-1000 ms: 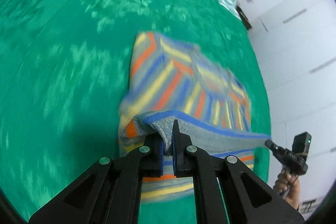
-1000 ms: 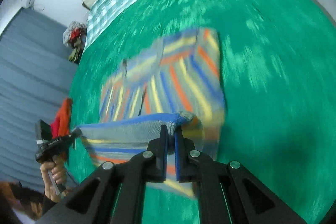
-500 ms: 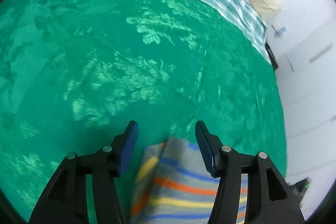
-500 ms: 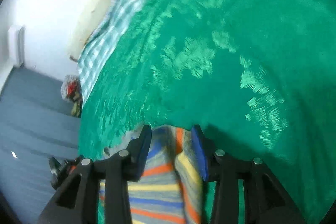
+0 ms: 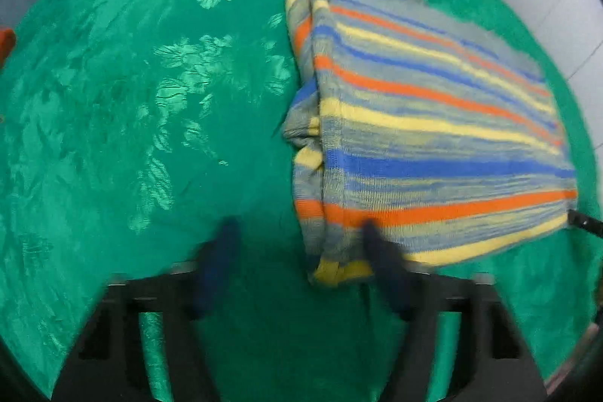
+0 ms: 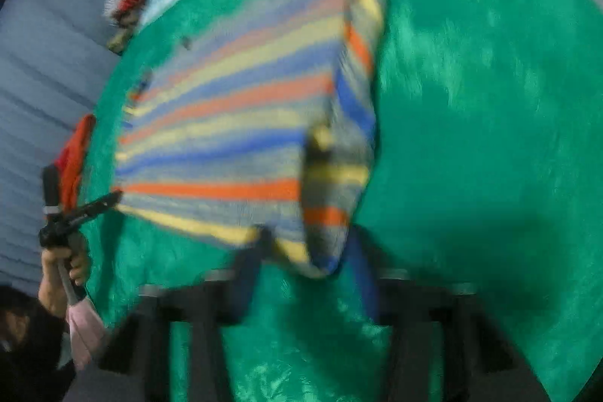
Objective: Fold small clothes
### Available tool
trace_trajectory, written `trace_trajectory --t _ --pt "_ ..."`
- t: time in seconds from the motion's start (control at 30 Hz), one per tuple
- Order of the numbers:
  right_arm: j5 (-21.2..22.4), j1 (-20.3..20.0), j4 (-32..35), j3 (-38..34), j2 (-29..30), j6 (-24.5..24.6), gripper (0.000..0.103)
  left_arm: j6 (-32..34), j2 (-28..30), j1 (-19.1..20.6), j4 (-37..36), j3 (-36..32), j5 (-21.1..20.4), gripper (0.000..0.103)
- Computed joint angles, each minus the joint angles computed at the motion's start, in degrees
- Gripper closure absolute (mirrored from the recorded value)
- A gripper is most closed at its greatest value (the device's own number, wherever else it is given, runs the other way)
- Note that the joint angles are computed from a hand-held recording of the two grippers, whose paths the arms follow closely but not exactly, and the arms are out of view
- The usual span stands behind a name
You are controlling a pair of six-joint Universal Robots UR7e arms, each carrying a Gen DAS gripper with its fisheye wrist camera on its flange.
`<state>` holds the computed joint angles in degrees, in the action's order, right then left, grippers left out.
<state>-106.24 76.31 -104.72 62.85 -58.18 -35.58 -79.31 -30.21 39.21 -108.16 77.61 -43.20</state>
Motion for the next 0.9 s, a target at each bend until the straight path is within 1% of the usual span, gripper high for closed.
trace_trajectory --t 0.03,0.07,0.1,0.13,0.2,0.23,0.27,0.3,0.33,0.37,0.4,0.43,0.47,0.5,0.57,0.6,0.63,0.67,0.7,0.73,0.77,0.8,0.83,0.87,0.9 --pt "-1.0 -0.3 -1.1 1.1 -0.7 1.1 0.096 -0.7 0.3 -0.1 2.7 -1.3 -0.6 0.075" --pt "-1.4 -0.4 -1.2 1.6 -1.3 2.7 0.096 -0.9 -0.1 -0.1 2.9 -1.6 -1.9 0.086" --pt "-2.3 -0.2 -1.7 3.0 -2.6 3.2 0.096 0.0 -0.6 -0.1 0.8 -0.6 -2.8 0.087" --pt "-3.4 0.1 -3.4 4.6 -3.5 2.3 0.096 0.6 -0.7 0.0 -0.1 -0.3 -2.8 0.087" --pt "-5.2 0.6 -5.6 6.2 -3.7 1.9 0.096 0.7 0.9 0.2 4.0 -2.9 -2.7 0.083" --pt "-6.7 0.9 -7.3 7.2 -3.5 1.6 0.096 0.6 1.9 0.1 6.6 -4.6 -2.1 0.082" --pt "-7.2 1.5 -8.6 7.5 -3.1 1.4 0.095 -0.2 2.7 -0.2 9.2 -6.2 -1.6 0.075" --pt "-7.2 1.7 -10.3 8.3 -3.3 0.8 0.095 -2.0 3.1 -0.7 11.9 -7.4 -1.2 0.055" --pt "-7.0 2.0 -12.5 9.7 -3.8 0.3 0.089 -4.3 2.9 -1.4 13.7 -7.6 -1.0 0.043" --pt "-6.5 2.3 -14.9 11.6 -4.9 -0.4 0.071 -6.8 2.3 -2.7 13.9 -6.3 -0.1 0.022" --pt "-6.5 2.4 -17.4 13.4 -6.1 -1.0 0.059 -8.8 1.3 -4.2 13.0 -4.2 1.7 0.011" --pt "-5.3 2.2 -20.6 15.7 -7.8 -2.4 0.042 -10.7 0.4 -6.0 11.6 -1.6 4.4 0.007" --pt "-2.7 1.6 -24.4 18.8 -10.2 -4.1 0.036 -12.4 -0.1 -7.3 11.4 0.2 6.2 0.002" --pt "-1.2 1.2 -28.0 21.7 -12.2 -5.4 0.035 -15.2 -0.2 -8.5 13.1 1.3 7.6 0.001" --pt "0.3 0.0 -37.4 28.4 -16.2 -8.5 0.031 -17.0 -0.4 -8.7 13.9 2.9 7.1 0.001" --pt "0.5 -0.5 -41.3 30.9 -17.4 -9.8 0.030 -17.3 -0.7 -7.9 13.7 3.6 6.7 0.001" --pt "-0.2 -1.2 -46.3 33.9 -18.4 -11.1 0.029 -18.8 -0.9 -7.0 14.4 4.2 6.4 0.001" --pt "-1.3 -1.4 -49.1 35.4 -18.5 -12.0 0.029 -21.2 -0.8 -6.4 16.3 4.2 6.2 0.001" --pt "-2.2 -1.8 -50.6 36.2 -18.6 -13.1 0.029 -23.9 -0.5 -5.7 17.7 4.8 6.4 0.000" --pt "-4.3 -1.9 -53.8 37.4 -18.2 -14.3 0.029 -25.0 -0.8 -5.7 16.7 6.4 7.5 0.000" --pt "-5.2 -2.1 -54.6 37.7 -17.9 -15.2 0.028 -26.2 -0.9 -6.1 15.8 7.5 8.7 0.000" --pt "-5.7 -2.4 -55.0 38.1 -17.7 -16.4 0.025 -27.4 -0.6 -6.4 17.2 7.2 9.2 0.000" --pt "-4.9 -3.3 -55.5 38.5 -18.5 -18.1 0.020 -28.4 0.0 -6.6 19.9 5.8 9.1 0.000" --pt "-4.0 -3.9 -57.2 39.4 -18.8 -19.6 0.015 -28.6 0.3 -6.7 20.9 5.4 9.0 0.000" --pt "-3.6 -4.2 -58.4 39.7 -18.8 -20.5 0.013 -28.8 0.4 -7.0 20.6 5.7 8.9 0.000"
